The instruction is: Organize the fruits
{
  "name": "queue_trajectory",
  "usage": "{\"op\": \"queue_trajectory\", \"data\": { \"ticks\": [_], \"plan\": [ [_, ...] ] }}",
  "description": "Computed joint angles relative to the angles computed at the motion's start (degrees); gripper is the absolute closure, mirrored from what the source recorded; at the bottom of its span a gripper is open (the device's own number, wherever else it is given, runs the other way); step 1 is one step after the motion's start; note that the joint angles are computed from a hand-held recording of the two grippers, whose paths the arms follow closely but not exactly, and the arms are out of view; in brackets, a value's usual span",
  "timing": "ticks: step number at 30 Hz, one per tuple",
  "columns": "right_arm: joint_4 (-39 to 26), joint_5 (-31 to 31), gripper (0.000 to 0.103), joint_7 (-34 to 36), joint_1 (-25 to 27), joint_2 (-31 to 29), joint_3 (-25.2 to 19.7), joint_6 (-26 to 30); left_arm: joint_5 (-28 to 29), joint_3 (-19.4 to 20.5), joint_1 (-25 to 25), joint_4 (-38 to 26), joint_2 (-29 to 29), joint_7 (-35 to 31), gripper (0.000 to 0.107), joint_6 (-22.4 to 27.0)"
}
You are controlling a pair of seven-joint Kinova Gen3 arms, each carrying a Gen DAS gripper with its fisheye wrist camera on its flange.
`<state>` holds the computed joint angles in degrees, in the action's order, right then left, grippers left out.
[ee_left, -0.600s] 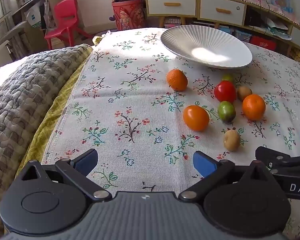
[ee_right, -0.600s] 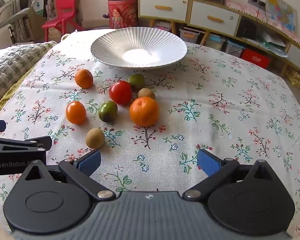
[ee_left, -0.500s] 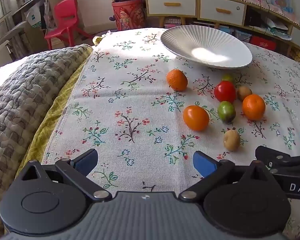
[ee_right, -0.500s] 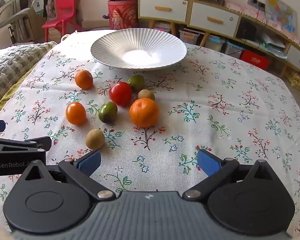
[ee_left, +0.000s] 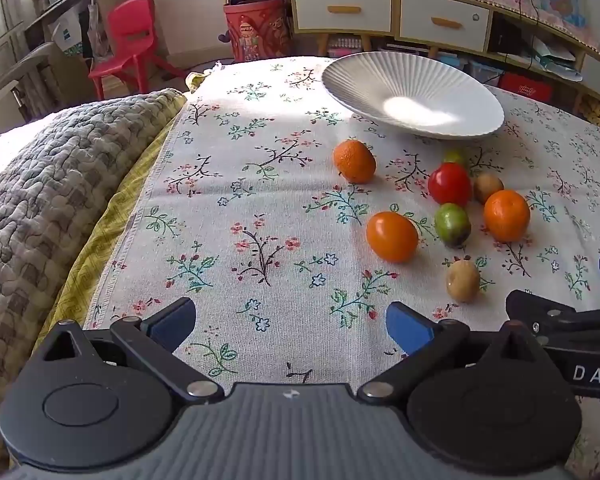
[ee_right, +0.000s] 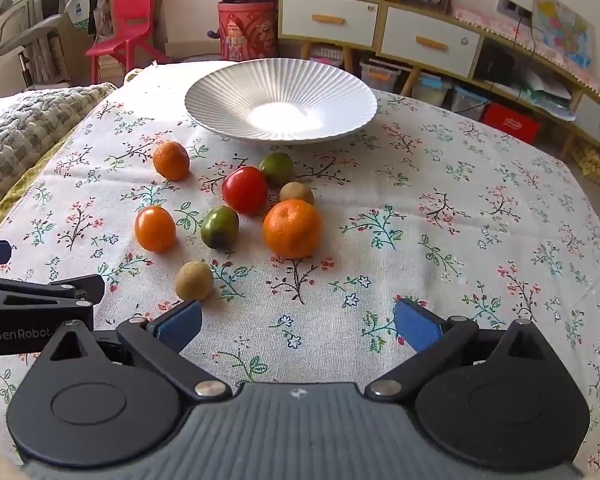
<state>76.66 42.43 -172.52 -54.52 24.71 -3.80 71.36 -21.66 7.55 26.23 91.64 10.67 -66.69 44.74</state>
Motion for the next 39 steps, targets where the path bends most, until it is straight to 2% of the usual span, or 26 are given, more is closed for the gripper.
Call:
{"op": "queue_trajectory", "data": {
  "ticks": [39],
  "plan": [
    [0.01, 0.05, 0.0, -0.29, 0.13, -0.33, -0.16, 0.21, -0.87, 0.05, -0.15, 0.73, -0.58, 0.65, 0.016, -0.8]
  ]
}}
